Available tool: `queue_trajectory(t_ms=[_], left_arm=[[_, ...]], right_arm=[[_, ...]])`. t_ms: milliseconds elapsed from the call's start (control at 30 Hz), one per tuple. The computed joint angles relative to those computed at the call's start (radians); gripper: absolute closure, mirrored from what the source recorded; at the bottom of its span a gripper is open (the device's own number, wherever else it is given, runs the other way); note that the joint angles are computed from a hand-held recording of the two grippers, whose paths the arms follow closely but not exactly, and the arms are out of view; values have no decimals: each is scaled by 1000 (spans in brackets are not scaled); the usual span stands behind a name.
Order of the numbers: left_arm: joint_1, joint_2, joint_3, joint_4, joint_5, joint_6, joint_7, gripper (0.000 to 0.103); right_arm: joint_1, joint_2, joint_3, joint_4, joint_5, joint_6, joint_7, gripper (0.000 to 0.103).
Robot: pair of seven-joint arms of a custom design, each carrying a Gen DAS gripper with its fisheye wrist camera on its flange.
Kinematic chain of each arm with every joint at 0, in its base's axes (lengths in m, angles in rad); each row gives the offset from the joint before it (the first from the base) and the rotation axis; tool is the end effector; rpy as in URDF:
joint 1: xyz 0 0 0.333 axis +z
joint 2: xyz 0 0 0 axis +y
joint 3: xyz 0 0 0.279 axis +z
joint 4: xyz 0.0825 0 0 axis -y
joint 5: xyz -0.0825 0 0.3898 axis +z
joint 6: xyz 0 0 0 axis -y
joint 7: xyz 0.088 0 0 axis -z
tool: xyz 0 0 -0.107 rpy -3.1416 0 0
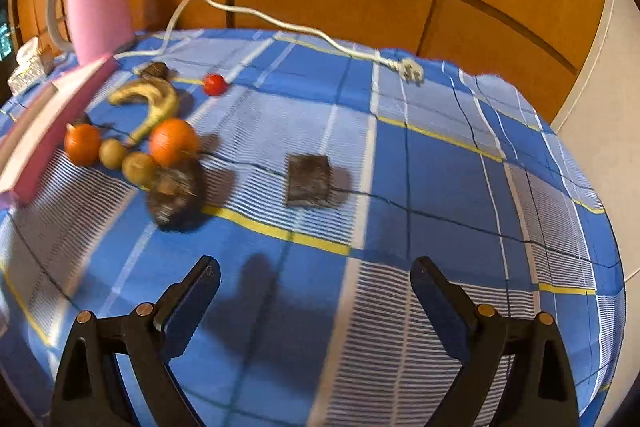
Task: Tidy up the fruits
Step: 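Reach the left gripper to the orange and close on it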
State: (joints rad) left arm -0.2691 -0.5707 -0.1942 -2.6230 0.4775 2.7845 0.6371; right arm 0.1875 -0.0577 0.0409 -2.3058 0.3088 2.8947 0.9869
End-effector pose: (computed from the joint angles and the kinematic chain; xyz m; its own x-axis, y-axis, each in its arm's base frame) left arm 0.3829 -0.2162 0.4730 0.0195 -0.9920 0.1243 -0.6978 -0.1026 -0.7089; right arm 0.5443 0.1082 0.4017 0.4750 -0.8722 0.1171 -0.6640 -0.4425 -0.6027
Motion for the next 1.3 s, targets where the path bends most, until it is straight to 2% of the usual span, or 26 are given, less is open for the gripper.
queue_trajectory(t_ms=[133, 200, 300, 400, 467, 567, 633, 667, 700, 900, 967, 1167, 1300], left_arm=[[-11, 61, 40, 59, -2, -10, 118, 11], [-50, 111, 92, 98, -67, -26, 219, 16], [-56, 177, 114, 154, -144, -51, 320, 31], [-54, 235, 130, 199, -239, -49, 396, 32], [-20, 268, 104, 229, -238, -53, 394, 32], [-10, 316, 89, 274, -285, -80, 417, 39], [12, 354, 58, 313, -257, -118, 397, 48], [11, 371, 56, 328, -274, -125, 410, 59], [9, 391, 55, 342, -302, -131, 421, 61], [38, 446, 25, 380, -290, -131, 377, 61], [50, 454, 16, 389, -241, -131, 364, 61], [57, 459, 18, 392, -235, -133, 447, 61], [52, 428, 31, 350, -310, -121, 476, 61]], right_arm=[[11, 15, -12, 12, 115, -20, -118, 5], [16, 17, -11, 14, 151, -24, -165, 5], [16, 39, -9, 30, 154, -39, -166, 5], [16, 45, -11, 35, 228, -44, -199, 5], [16, 51, -12, 39, 290, -46, -237, 2], [17, 58, -9, 40, 361, -27, -291, 0], [18, 64, -8, 44, 377, -21, -301, 0], [18, 67, -7, 47, 384, -21, -307, 0], [18, 69, -6, 50, 389, -21, -311, 0], [19, 71, -3, 49, 430, -10, -343, 0], [19, 71, -3, 48, 443, -7, -355, 0], [21, 70, -1, 45, 475, 1, -381, 0], [21, 70, -1, 45, 492, 3, -395, 0]])
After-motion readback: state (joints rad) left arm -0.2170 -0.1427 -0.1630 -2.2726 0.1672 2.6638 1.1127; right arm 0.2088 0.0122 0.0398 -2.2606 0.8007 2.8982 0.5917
